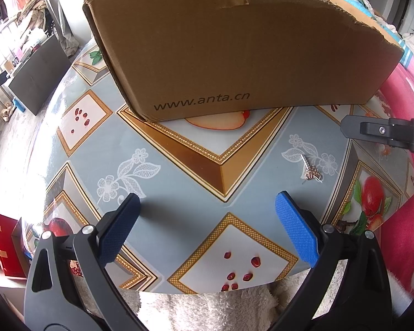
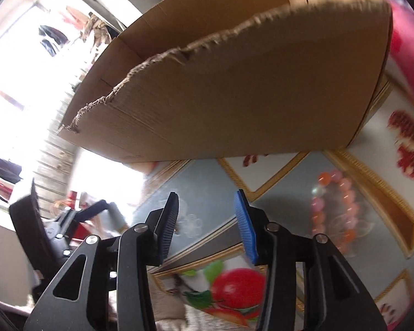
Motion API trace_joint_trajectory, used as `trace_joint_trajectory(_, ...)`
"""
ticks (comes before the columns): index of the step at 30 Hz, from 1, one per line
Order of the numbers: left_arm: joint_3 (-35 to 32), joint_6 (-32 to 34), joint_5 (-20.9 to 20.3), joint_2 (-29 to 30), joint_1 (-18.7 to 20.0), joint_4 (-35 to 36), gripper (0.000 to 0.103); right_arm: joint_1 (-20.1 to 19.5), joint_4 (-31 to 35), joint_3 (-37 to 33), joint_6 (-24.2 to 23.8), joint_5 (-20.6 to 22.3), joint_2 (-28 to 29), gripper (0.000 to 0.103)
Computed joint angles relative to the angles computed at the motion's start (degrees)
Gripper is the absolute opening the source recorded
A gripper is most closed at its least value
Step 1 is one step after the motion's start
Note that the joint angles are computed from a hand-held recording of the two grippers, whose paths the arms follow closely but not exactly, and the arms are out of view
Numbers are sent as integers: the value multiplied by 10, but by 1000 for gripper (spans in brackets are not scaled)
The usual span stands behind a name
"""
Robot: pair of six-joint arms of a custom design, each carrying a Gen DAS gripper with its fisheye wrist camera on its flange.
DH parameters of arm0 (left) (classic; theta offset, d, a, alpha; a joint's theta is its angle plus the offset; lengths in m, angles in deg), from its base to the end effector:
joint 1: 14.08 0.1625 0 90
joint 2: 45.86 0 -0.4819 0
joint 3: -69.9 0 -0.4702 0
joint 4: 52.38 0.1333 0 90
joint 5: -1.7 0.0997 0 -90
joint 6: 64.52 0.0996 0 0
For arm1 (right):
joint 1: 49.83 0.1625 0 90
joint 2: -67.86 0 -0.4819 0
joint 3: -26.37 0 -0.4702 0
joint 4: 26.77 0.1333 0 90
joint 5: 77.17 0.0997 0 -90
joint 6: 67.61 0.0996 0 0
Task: Organize jewelry
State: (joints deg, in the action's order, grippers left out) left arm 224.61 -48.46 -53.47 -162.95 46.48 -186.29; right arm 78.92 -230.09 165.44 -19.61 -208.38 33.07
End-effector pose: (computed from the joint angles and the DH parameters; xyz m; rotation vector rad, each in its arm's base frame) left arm 0.0373 -0.3208 0.2342 0.9422 2.3600 -0.2315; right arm 0.2969 -0.2618 -0.0765 -0.2869 -2.5876 0.8215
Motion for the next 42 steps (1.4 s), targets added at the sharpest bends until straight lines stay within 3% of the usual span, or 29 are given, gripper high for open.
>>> trace_joint_trajectory(4,0,-2,1,1,-2,-2,96,7,66,-12,12,-23,-12,42)
trace_joint_trajectory(7,2,-5,2,-2,-4,-1,96,5,80,-15,10,-24,-12,42)
trace_joint_trajectory(12,2,-4,2,-1,-4,-3,96,-15,56,-10,-14,-20,-13,42)
trace_joint_trajectory(20,3,-5,2,-1,-4,-3,96,-6,56,-16,-10,-27,-8,43)
trace_joint_trajectory(24,4,-4,2,-2,-4,-5,96,17,75,1,18,-60,-30,43)
trace_joint_trajectory(28,5,-3,1,-4,-5,-6,96,32,115,26,83,-99,-65,43)
trace_joint_trajectory(31,5,-3,2,-2,-5,-9,96,31,108,46,111,-100,-77,43)
trace_joint_trajectory(42,9,-8,4,-4,-7,-10,96,18,97,42,98,-76,-49,43)
